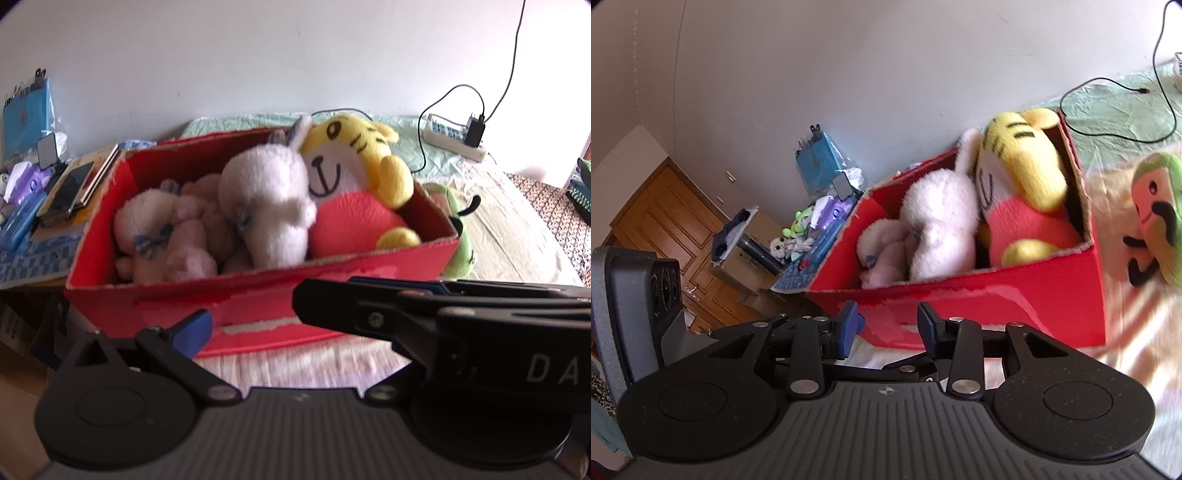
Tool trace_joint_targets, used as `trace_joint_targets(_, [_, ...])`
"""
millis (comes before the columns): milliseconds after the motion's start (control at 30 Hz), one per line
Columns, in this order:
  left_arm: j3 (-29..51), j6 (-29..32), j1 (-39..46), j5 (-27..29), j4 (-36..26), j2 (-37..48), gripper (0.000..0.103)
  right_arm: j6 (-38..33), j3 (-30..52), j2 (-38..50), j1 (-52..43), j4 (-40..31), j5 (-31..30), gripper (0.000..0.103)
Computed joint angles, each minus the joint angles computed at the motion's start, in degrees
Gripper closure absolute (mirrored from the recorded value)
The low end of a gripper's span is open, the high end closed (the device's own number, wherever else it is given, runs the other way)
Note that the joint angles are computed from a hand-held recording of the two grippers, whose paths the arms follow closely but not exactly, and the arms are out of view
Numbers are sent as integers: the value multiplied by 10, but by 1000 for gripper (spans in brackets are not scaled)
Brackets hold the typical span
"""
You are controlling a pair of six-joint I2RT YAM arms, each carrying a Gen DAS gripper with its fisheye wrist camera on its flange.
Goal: Organize objects
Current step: 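Move the right gripper over to the green plush beside the box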
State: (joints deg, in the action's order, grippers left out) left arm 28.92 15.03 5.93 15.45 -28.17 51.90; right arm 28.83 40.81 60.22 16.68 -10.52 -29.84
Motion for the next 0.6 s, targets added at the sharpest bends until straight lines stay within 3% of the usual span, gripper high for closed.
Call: trace_joint_targets(600, [-32,-36,-120,-58,9,8,1,-31,-13,-40,-54,-114,12,60])
